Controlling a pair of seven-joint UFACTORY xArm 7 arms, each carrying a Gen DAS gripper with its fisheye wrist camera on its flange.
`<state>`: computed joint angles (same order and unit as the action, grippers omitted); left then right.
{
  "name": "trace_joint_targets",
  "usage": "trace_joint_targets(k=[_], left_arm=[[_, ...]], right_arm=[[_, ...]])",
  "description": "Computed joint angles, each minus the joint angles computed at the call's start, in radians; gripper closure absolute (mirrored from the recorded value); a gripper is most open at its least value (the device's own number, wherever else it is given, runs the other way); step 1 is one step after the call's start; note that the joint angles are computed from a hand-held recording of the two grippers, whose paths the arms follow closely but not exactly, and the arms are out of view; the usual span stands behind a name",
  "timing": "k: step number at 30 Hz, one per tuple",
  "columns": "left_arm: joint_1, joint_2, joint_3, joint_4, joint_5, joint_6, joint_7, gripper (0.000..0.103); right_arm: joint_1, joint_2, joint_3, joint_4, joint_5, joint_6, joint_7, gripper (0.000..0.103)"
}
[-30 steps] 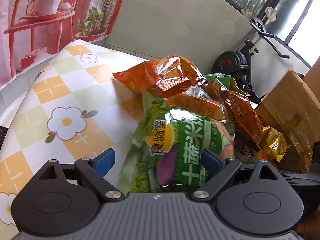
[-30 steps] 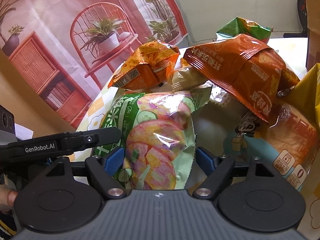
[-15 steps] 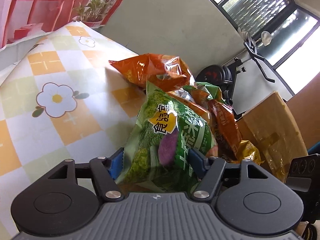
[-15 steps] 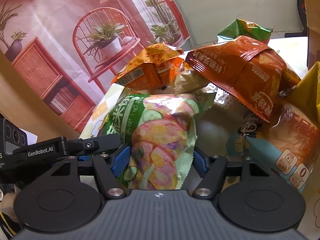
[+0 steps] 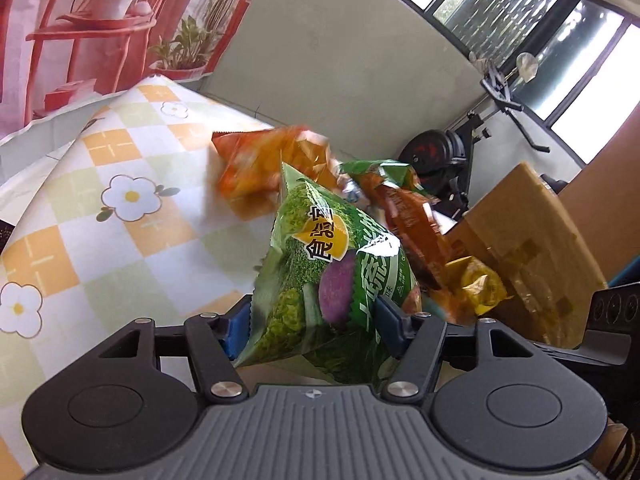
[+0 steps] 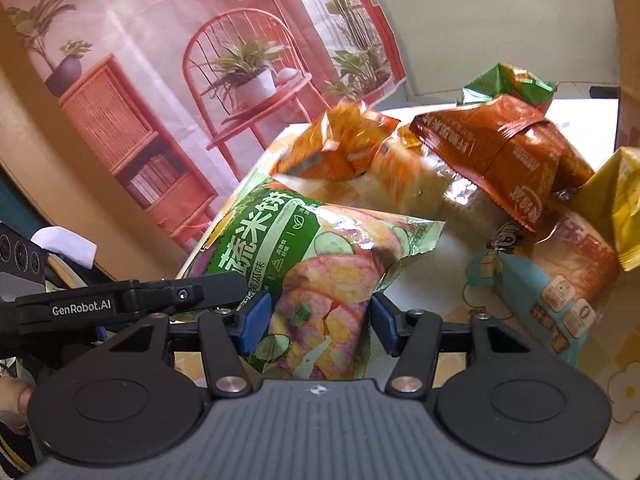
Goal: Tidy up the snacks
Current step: 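Carry both held bags into the lined box and open both tools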
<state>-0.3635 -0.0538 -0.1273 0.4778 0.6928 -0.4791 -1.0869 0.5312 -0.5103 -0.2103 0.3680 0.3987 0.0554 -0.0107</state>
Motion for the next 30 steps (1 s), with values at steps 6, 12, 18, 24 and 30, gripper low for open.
trace_joint_targets(k=[6,12,18,24,30], left_arm=[[-0.053,-0.067,-0.017,0.0,-0.051,0.019,0.02,0.038],[-0.129,-0.095,-0.066,0.052,-0.216,0.058,0.118,0.039],[-0.195,-0.027,-0.094,0.185,-0.299,0.069,0.191,0.039],[-0.225,0.109,-0.158,0.384,-0.384,0.098,0.344,0.039],[-0.171,0.307,-0.271,0.666,-0.307,0.186,0.368,0.039]], right_arm=[[-0.105,-0.151,0.086,-0.055,-0.051,0.034,0.061,0.045],[-0.21,-0.348,0.122,-0.1,-0.122,0.101,0.106,0.045],[-0.312,-0.494,0.116,-0.096,-0.188,0.15,0.098,0.045],[-0.413,-0.574,0.069,-0.049,-0.233,0.19,0.054,0.045],[-0.5,-0.554,-0.003,0.027,-0.248,0.172,-0.011,0.045]])
